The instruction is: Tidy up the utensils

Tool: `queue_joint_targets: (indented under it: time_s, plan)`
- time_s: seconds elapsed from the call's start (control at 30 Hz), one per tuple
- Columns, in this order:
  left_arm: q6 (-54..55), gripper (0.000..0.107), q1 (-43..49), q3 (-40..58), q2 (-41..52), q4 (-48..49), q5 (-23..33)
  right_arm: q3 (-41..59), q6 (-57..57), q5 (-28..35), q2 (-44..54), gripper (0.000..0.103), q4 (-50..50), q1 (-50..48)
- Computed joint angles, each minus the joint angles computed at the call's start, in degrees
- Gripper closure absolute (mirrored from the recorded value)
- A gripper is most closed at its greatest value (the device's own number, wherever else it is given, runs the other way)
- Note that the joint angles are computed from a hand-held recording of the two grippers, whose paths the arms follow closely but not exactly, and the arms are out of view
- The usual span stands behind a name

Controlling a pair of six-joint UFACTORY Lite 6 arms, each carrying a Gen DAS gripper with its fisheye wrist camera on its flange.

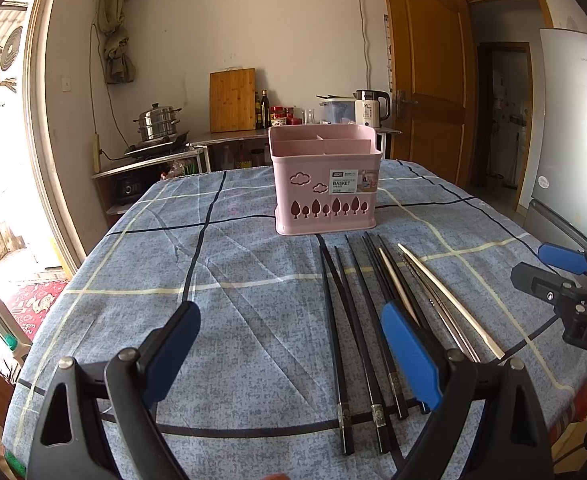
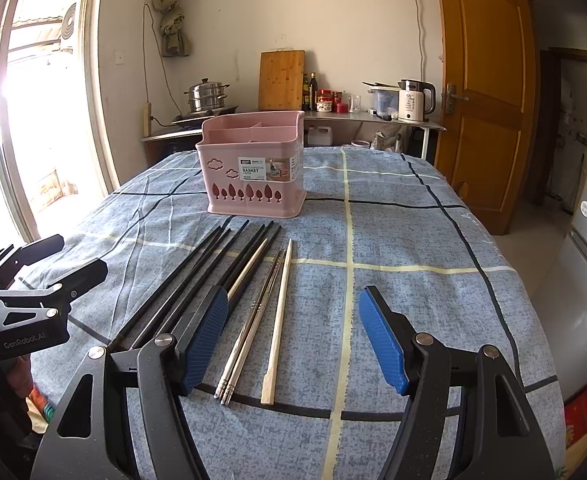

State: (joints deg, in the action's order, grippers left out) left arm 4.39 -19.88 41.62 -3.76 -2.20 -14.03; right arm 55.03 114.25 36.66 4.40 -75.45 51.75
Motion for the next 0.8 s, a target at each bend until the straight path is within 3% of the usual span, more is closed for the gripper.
queue_joint_targets:
  time_s: [0.7, 0.8]
  plan:
    - [0.8, 0.013, -0.1, 0.9, 1.0, -0.9, 0.6, 0.3, 0.0, -0.3, 0.4, 0.035, 0.1, 0.0]
    - [-3.9, 0.013, 0.4, 2.8, 2.9, 4.0, 1.7, 0.7, -0.5, -1.0, 0.9, 0.035, 0.1, -0.6]
